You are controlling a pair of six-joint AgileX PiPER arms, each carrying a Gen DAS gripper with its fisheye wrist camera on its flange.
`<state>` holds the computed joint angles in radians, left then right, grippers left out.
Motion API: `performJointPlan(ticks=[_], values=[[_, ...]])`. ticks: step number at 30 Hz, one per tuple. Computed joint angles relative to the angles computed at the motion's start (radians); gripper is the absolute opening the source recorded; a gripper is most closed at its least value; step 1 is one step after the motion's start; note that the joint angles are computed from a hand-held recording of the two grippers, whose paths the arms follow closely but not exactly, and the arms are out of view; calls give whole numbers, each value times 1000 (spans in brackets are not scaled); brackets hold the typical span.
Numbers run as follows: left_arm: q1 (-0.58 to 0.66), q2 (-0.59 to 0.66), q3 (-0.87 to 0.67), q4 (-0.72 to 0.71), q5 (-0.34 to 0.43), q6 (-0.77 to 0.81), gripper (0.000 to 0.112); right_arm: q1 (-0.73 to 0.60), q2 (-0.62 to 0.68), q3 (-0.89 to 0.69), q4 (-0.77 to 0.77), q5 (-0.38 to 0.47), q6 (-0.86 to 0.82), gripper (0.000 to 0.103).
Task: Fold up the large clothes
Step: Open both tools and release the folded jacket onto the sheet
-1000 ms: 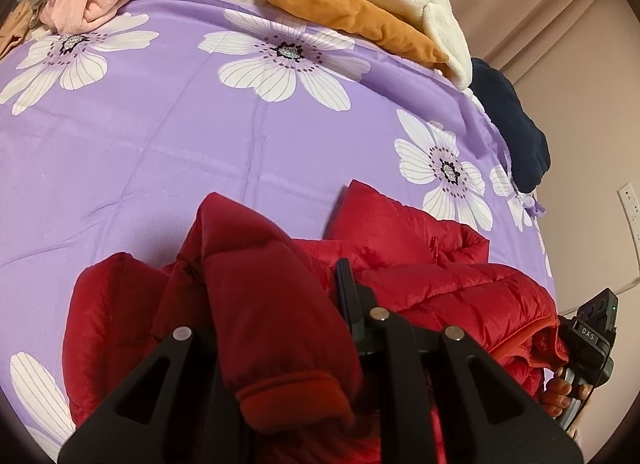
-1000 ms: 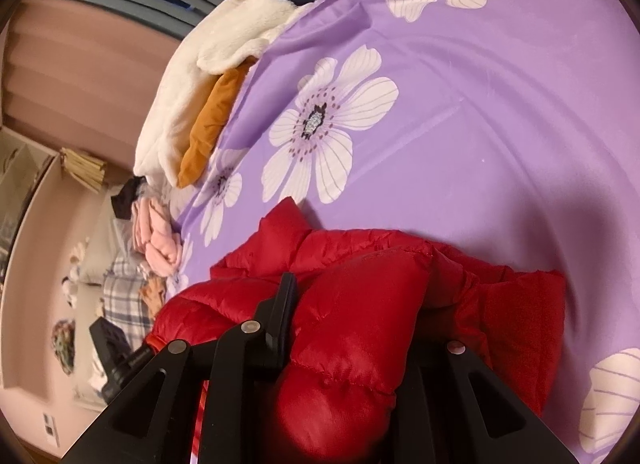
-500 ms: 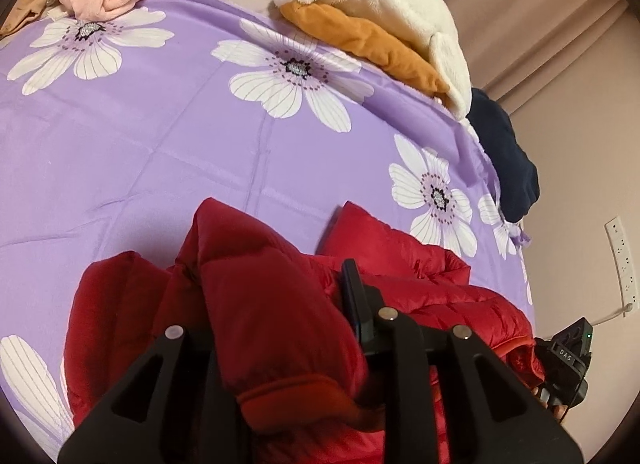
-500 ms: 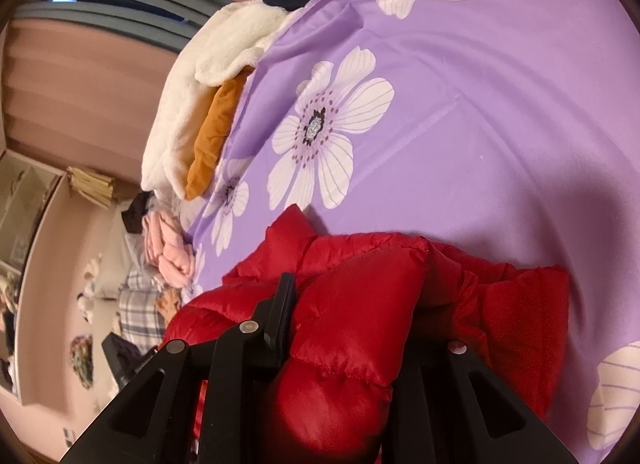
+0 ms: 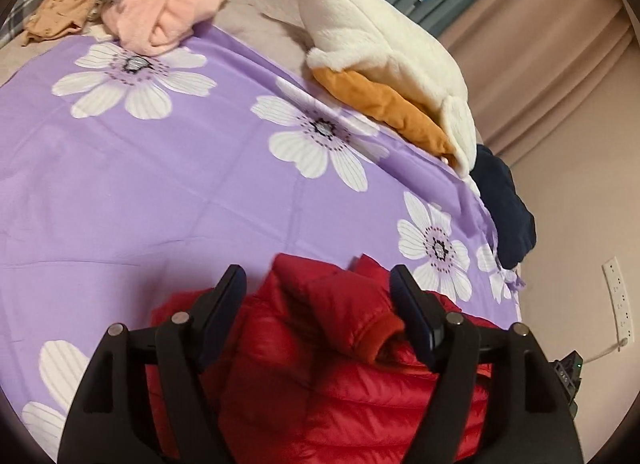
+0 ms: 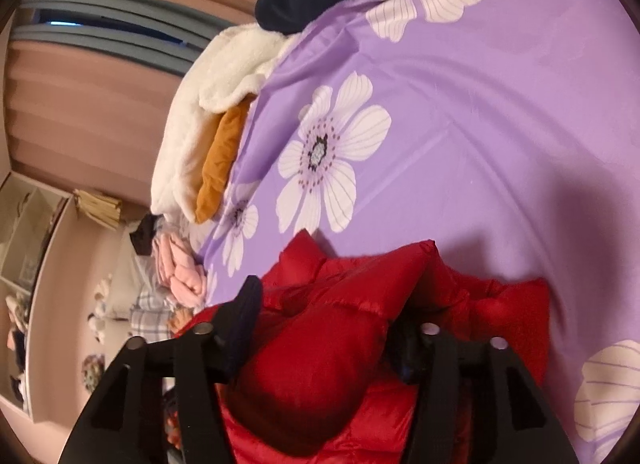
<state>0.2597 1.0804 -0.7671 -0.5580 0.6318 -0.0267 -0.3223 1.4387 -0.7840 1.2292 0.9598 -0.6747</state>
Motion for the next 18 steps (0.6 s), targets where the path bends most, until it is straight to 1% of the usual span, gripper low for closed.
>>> performJointPlan(ticks=[3, 9, 12, 15, 16, 18], values=[[24, -38, 9, 26, 17, -9, 74, 1, -19, -15, -23, -21, 25, 68], [64, -152, 34, 144, 78, -56, 74, -7, -26, -48, -63, -46, 63, 70], [71, -201, 48, 220, 116, -96, 74, -9, -36, -52, -74, -80, 68, 71], [118, -250, 68, 222, 164, -63, 74, -26, -54, -61, -85, -116, 88, 75], [121, -260, 72, 228, 172, -65, 74, -30, -71, -65, -103, -147, 102, 76], [146, -289, 84, 224, 196, -48, 74, -42, -88, -76, -126, -165, 124, 76]])
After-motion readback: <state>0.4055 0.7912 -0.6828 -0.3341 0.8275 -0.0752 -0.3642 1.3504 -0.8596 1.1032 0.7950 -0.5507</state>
